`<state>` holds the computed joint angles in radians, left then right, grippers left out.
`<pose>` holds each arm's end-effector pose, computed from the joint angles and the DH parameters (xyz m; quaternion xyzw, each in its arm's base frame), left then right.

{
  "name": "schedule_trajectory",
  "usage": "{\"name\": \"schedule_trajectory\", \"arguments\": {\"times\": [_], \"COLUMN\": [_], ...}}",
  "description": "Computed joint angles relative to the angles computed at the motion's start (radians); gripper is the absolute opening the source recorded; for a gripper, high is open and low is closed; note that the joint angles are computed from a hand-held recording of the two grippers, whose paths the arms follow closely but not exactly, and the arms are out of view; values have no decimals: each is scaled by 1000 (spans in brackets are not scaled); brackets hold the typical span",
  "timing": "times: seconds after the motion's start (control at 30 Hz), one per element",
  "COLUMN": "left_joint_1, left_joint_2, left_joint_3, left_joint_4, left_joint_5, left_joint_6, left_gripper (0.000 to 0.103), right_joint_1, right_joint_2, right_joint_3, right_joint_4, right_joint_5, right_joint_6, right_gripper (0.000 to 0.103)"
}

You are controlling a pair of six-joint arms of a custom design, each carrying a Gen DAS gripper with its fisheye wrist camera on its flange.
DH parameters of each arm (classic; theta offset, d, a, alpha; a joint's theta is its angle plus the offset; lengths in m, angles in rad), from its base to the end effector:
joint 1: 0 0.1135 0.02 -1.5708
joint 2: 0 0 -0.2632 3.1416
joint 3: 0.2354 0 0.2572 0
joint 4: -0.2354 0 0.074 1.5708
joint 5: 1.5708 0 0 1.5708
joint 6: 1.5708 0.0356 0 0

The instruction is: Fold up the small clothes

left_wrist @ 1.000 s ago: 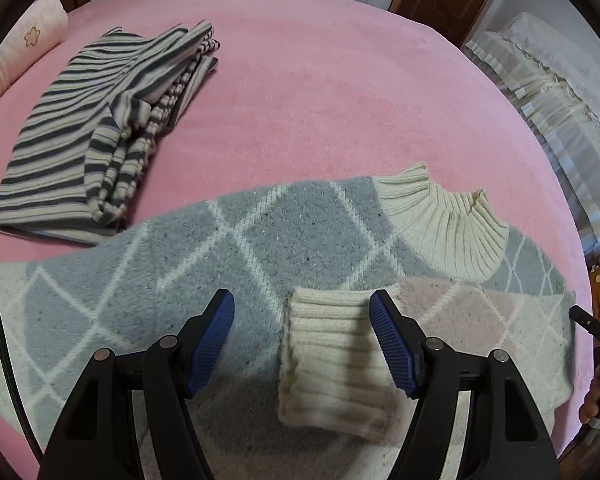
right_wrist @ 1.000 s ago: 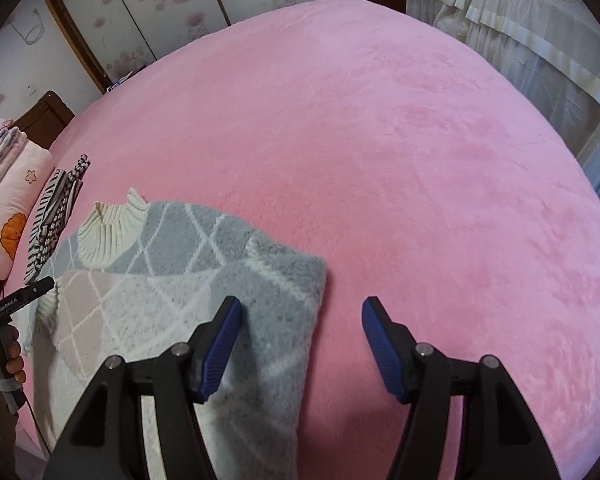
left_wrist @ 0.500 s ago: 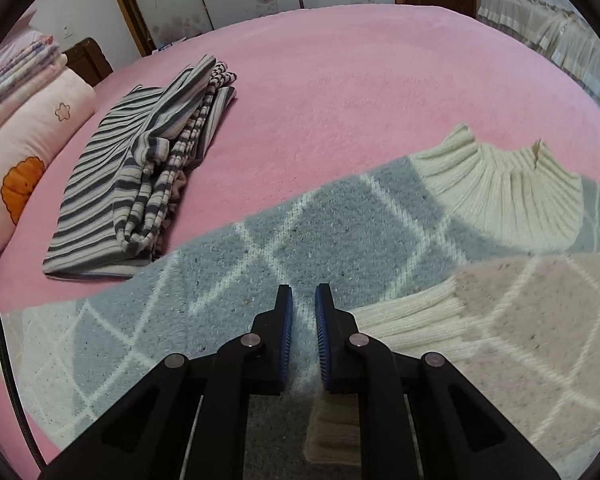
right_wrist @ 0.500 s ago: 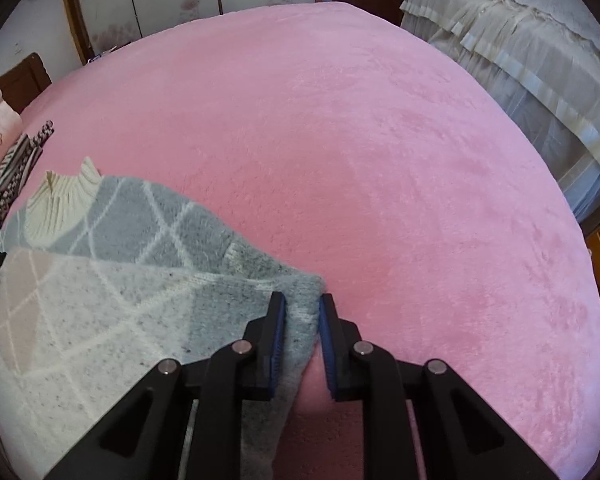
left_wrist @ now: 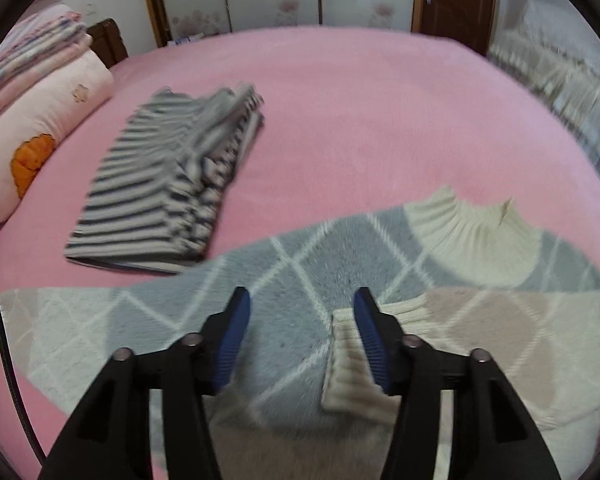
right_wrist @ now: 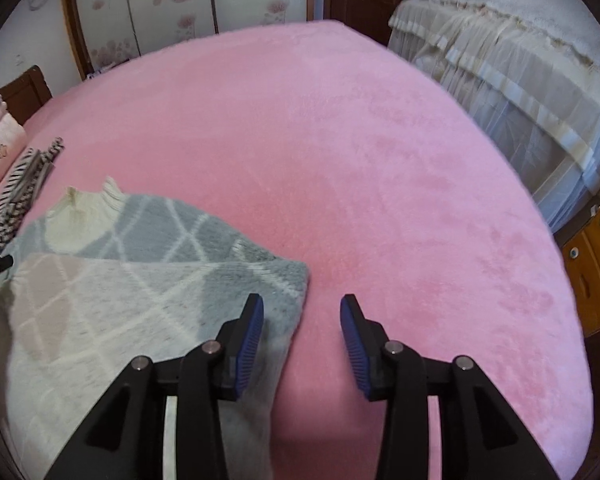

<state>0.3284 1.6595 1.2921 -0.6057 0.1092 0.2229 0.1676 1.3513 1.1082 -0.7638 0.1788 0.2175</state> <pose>0.3419 0.1124 0.2514 -0.0343 0.9538 0.0298 0.2971 0.2753 0.0402 0.2763 0.0487 0.9558 -0.0311 0.2884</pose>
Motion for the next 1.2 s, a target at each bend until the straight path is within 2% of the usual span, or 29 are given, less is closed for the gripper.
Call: {"name": "schedule_trajectory", "arguments": {"times": [0.2,0.37,0.57,0.7,0.83,0.97,1.2], "left_joint_1": [47,69,76,107,165,264,425], "left_joint_2": [-154,-261,-358,-414,-480,-518,-550], "left_joint_3": [9,-10,-51,-57,-55,-25,14], "left_joint_4": [-125,-220,-288,-359,-427,-515,-661], "left_joint_5": [53,107,150,209,254,335,429], "left_joint_6": [37,65,77,104,158,232,378], "left_gripper": [66,74,74,75,85,90,93], "right_joint_1": [137,289,462,574,672,755,884], "right_joint_2": [-159,-231,-279,-268,-231,-195,-129], "right_joint_3": [37,70,101,138,183,240,331], "right_joint_4": [-144,-241,-326,-376,-401,-429,-487], "right_joint_5": [74,151,215,257,302,334,384], "right_joint_6": [54,132,251,329,387,457,581], "right_gripper": [40,40,40,40,40,40,40]}}
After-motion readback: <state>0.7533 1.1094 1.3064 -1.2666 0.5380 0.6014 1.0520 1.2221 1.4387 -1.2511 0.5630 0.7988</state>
